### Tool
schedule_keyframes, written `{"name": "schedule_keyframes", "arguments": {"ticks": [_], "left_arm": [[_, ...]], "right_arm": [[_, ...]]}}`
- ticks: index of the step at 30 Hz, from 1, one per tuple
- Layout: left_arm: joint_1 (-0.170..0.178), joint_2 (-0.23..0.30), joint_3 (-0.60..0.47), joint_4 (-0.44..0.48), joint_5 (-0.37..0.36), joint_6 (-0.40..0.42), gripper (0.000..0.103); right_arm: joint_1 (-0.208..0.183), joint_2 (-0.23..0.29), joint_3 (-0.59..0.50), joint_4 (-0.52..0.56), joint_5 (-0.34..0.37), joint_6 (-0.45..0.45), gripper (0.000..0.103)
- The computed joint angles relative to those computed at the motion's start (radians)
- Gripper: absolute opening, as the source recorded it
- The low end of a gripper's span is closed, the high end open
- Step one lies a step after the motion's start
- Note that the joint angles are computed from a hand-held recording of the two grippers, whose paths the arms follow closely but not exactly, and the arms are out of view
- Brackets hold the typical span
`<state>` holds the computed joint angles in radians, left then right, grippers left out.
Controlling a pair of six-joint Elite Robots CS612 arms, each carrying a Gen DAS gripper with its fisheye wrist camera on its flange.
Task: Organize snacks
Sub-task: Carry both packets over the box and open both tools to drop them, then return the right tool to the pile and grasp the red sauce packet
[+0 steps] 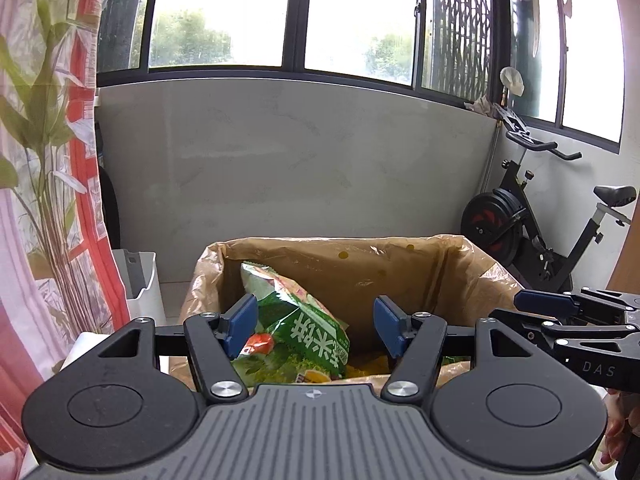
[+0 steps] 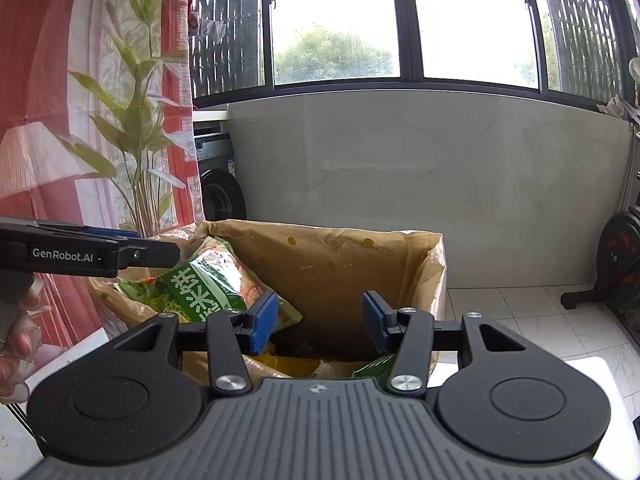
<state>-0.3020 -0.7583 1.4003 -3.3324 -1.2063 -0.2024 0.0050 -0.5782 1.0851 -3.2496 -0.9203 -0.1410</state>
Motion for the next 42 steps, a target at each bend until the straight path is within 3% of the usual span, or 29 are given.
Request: {"name": "schedule_keyframes", "arguments": {"ticks": [6, 15, 23, 30, 34, 42], "left_arm": [[-0.006, -0.069, 0.132, -0.044, 0.02, -0.021, 0.067], [-0.024, -0.123, 0.302, -0.098, 0.072, -0.112, 0.067], [-0.048, -0.125, 0.389, -0.095, 0.129, -0.242, 0.067], [-0.065, -0.119, 0.431, -0.07, 0.153, -0.389, 0.072], [-0.075, -0.119, 0.453, -0.077, 0.161, -0.402, 0.072], [-0.085, -0.113, 0.458, -0.078, 0.14, -0.382, 0.075]], "right_arm": [[-0.019, -0.039, 0.096, -0.075, 0.058, 0.073, 0.051], [-0.025, -0.089, 0.255, -0.119, 0.084, 0.041, 0.052], [-0.023, -0.111, 0.368, -0.064, 0.02, -0.042, 0.052], [-0.021, -0.129, 0.436, 0.078, -0.044, -0.119, 0.054], [-0.018, -0.137, 0.466, 0.109, -0.09, -0.148, 0.065], [-0.01, -0.144, 0.487, 0.104, -0.127, -0.174, 0.074]]}}
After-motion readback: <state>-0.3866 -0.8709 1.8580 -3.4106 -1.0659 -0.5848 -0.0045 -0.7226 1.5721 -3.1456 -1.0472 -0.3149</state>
